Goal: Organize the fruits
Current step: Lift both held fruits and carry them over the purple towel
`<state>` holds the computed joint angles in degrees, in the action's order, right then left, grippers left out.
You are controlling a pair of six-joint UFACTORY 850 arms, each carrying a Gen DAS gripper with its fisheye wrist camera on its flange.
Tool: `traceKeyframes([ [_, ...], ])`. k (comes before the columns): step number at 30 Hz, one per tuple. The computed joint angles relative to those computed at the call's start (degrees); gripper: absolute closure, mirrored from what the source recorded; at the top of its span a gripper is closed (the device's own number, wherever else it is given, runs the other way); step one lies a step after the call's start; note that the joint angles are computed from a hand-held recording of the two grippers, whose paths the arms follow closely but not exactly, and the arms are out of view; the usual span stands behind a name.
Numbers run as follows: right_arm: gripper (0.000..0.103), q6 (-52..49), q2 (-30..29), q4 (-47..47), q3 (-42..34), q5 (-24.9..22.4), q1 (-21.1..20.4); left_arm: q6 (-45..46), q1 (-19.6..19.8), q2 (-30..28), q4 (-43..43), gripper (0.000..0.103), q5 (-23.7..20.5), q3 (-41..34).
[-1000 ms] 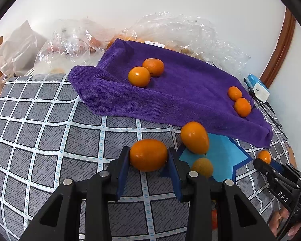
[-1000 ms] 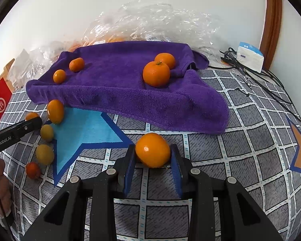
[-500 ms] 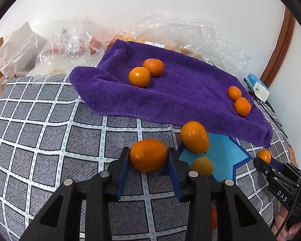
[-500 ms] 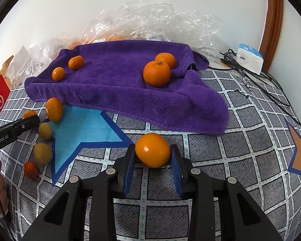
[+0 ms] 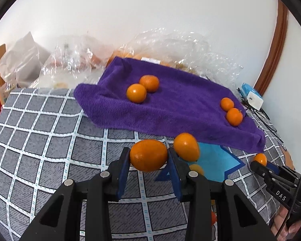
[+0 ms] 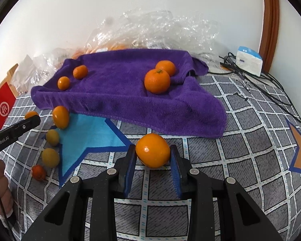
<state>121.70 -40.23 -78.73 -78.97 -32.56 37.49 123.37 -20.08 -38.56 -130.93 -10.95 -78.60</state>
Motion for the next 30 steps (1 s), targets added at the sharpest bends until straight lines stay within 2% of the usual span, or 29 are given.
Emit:
traceKeyframes([
  [2,0.07,0.6,0.1,-1.0,0.1,-0.4,0.2,4.5,0.0,0.4,-4.5,0.068,-0.9,0.7],
  [6,0.07,0.9,0.1,-1.7,-0.1,-2.8,0.8,-0.4,0.7,0.8,-0.8,0.068,-3.3,1.1],
  [9,0.07,1.0,0.8,-1.7,0.1,-3.3,0.8,4.8,0.9,1.4,-7.1,0.068,-4.2,2.2],
  [13,0.07,1.1,2.2,-2.6,0.6,-3.7,1.1,6.7,0.9,1.7,-9.7,0.068,-4.2,2.1],
  [16,0.07,-0.7,3.0,-2.0,0.2,-4.5,1.2,11.5,0.8,2.4,-14.2,0.068,-4.1,2.6],
  [17,0.07,-1.3,3.2,-1.8,0.0,-4.6,1.2,11.0,0.7,2.7,-13.6,0.068,-2.8,2.3],
  [21,0.07,-2.7,3.6,-1.5,-1.2,-5.4,0.5,0.6,1.6,3.5,-3.0,0.068,-2.8,1.2],
  [25,0.07,-3.6,3.7,-0.8,-2.8,-5.5,-0.6,-2.0,2.2,4.1,0.0,0.068,-0.8,-0.8],
  [30,0.07,-4.0,3.9,-1.2,-4.3,-6.0,-1.7,-0.4,3.1,4.5,-1.2,0.068,1.3,-3.0],
])
